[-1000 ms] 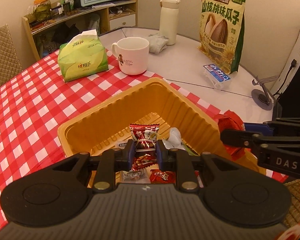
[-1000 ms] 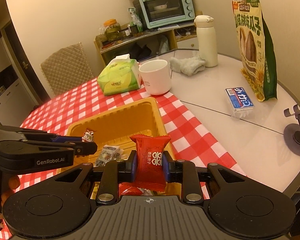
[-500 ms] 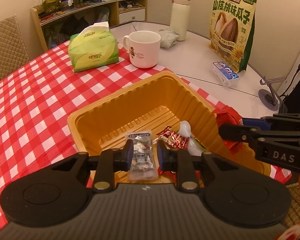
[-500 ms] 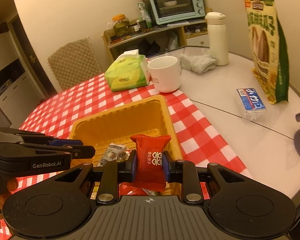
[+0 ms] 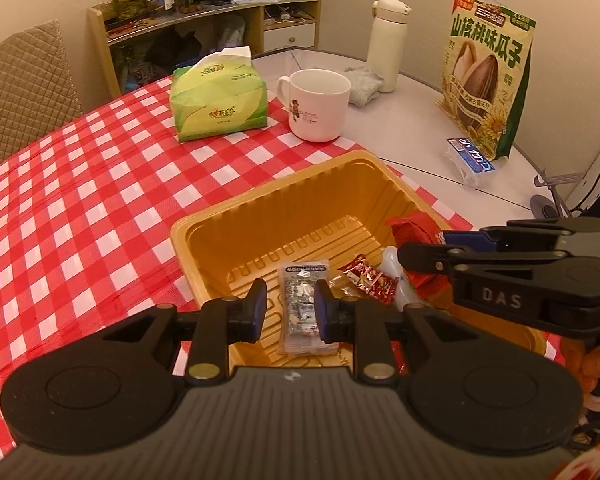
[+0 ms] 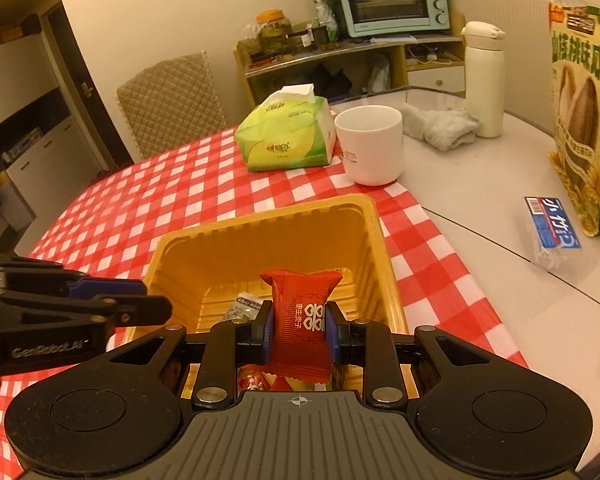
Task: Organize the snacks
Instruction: 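Open both tools to drop the packet and candy into the tray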
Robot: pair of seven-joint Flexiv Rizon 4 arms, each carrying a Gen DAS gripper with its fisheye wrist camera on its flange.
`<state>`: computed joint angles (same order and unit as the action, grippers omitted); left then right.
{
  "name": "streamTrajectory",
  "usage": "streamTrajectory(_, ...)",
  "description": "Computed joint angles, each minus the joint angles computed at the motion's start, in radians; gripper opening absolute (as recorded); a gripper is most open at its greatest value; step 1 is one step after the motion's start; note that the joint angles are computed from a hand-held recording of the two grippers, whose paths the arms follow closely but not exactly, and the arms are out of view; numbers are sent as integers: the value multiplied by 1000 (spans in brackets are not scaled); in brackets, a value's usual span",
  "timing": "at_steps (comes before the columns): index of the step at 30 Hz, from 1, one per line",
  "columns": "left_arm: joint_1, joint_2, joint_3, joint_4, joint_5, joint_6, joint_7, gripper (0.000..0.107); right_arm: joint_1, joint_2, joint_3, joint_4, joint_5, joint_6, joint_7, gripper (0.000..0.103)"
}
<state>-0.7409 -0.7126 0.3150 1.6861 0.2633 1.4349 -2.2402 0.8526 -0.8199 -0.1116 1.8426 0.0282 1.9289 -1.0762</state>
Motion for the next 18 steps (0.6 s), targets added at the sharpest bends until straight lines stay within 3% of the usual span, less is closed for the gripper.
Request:
streamTrajectory(11,-45,25,48,24,35,-17,-76,27,6,-25,-18,-37,10,4,5,27)
streamTrajectory(18,-76,59,71,46,94,-33,-156,31,4,-10,-4,-5,37,48,1,49)
